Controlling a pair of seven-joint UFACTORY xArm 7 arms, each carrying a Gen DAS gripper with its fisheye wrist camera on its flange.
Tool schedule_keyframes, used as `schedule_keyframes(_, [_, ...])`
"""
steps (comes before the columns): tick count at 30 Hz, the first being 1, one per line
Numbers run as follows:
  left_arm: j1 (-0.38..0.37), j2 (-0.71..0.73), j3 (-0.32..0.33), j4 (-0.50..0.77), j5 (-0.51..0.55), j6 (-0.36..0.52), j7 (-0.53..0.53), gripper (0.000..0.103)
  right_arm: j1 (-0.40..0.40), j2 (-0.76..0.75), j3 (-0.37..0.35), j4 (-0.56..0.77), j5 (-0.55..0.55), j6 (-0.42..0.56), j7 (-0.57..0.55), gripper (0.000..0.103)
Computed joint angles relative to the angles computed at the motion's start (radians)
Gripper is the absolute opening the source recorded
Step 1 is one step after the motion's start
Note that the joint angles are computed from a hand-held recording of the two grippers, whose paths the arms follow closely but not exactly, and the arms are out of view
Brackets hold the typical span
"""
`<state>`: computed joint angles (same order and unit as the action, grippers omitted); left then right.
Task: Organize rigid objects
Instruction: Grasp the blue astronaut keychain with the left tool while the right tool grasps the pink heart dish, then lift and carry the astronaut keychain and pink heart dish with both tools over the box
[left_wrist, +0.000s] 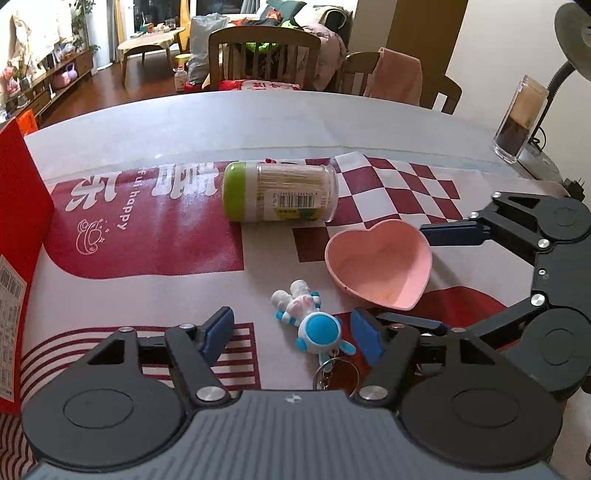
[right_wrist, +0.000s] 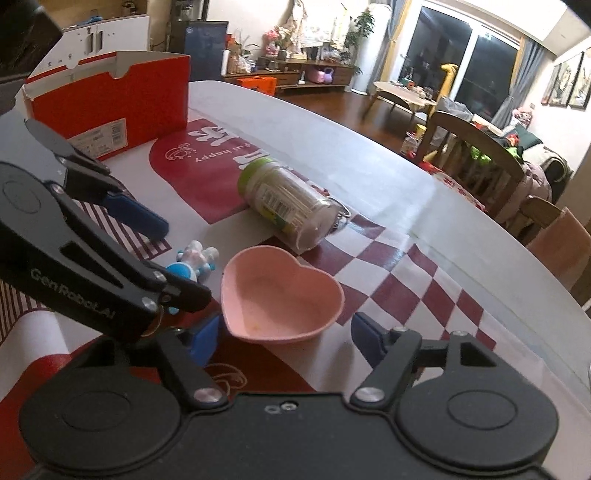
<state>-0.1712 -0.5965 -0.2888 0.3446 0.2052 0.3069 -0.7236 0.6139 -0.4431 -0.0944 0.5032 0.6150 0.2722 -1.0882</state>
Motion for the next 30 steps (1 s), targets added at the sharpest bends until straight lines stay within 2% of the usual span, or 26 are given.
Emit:
schedule_keyframes(7, [-0.002, 0.014, 0.001, 0.016, 0.01, 0.004, 0.023, 0.042, 0.044, 0.024, -0.033, 0.016, 0.083, -0.014, -0.074, 0.072])
schedule_keyframes(9, [-0.011, 0.017, 0.014, 0.017, 0.003, 0.004, 0.033, 0.042, 0.042, 0.022, -0.033, 0.017, 0.097, -0.009, -0.089, 0.068])
schedule_keyframes(17, [-0.029, 0.004, 0.045, 0.013, -0.032, 0.017, 0.069, 0.042, 0.003, -0.005, 0.002, 0.006, 0.113, 0.008, -0.049, 0.067])
schedule_keyframes(26, [-0.046, -0.068, 0.057, -0.006, -0.07, 0.074, 0.095, 0.042, -0.058, -0.116, 0.051, -0.044, 0.015, 0.062, 0.16, 0.067])
schedule_keyframes(30, [-0.06, -0.116, 0.065, -0.022, -0.088, 0.101, 0.1, 0.041, -0.06, -0.181, 0.058, -0.07, -0.027, 0.092, 0.253, 0.067])
